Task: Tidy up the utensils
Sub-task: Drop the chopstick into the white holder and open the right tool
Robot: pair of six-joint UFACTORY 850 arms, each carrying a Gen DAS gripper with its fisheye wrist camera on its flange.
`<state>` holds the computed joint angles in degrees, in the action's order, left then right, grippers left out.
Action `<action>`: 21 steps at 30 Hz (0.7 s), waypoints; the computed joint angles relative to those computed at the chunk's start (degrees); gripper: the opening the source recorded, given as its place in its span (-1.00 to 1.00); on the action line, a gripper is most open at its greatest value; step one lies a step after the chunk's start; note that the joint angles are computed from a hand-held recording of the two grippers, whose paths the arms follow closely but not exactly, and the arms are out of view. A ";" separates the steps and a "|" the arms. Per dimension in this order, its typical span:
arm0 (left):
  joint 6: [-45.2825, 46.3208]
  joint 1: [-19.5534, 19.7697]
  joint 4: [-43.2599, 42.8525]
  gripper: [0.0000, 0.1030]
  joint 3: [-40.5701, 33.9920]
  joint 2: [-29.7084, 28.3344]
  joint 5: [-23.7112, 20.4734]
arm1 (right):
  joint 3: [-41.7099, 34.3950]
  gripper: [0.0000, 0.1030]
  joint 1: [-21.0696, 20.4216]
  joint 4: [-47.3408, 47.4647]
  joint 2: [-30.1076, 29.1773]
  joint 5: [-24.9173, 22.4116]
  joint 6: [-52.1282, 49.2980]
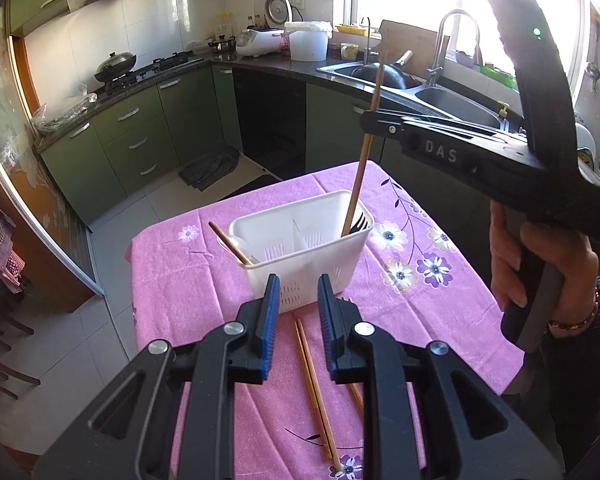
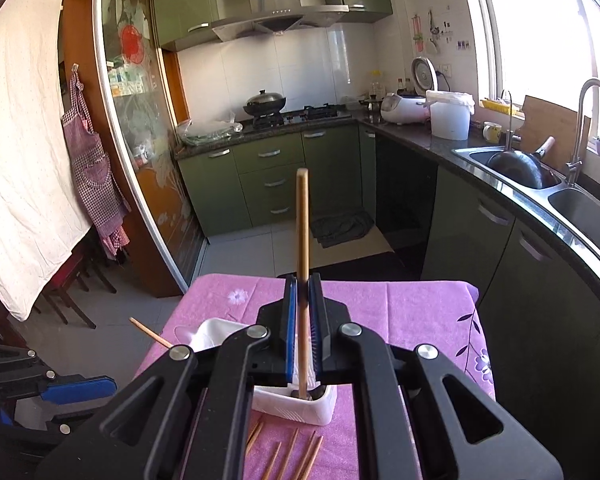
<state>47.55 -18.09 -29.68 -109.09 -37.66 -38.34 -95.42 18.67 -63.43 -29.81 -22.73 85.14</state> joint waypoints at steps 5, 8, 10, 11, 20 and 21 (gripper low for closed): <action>-1.18 -0.05 1.13 -0.63 -0.68 -1.26 -1.94 | 1.30 -0.78 0.17 1.12 0.69 0.74 -1.80; -1.55 -0.02 1.50 -0.62 -0.14 -1.69 -2.26 | 5.78 -0.77 0.78 -2.71 4.33 2.16 2.90; -2.60 -0.21 2.58 -0.62 0.26 -2.26 -2.50 | 9.06 -0.76 1.16 -1.83 6.77 1.98 2.82; -3.35 -0.31 3.41 -0.62 0.13 -2.85 -2.99 | 10.32 -0.76 1.27 0.68 7.51 1.63 1.02; -12.87 -1.64 13.35 -0.62 -3.27 -10.79 -8.45 | 19.81 -0.72 0.43 19.65 7.98 1.58 -13.13; -13.78 -1.85 14.47 -0.62 -3.85 -11.61 -9.03 | 20.44 -0.72 0.00 22.44 7.67 2.20 -15.27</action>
<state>33.77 -19.94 -15.21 -112.94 -49.27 -47.36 -74.99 18.67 -40.98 -22.14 -20.53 69.86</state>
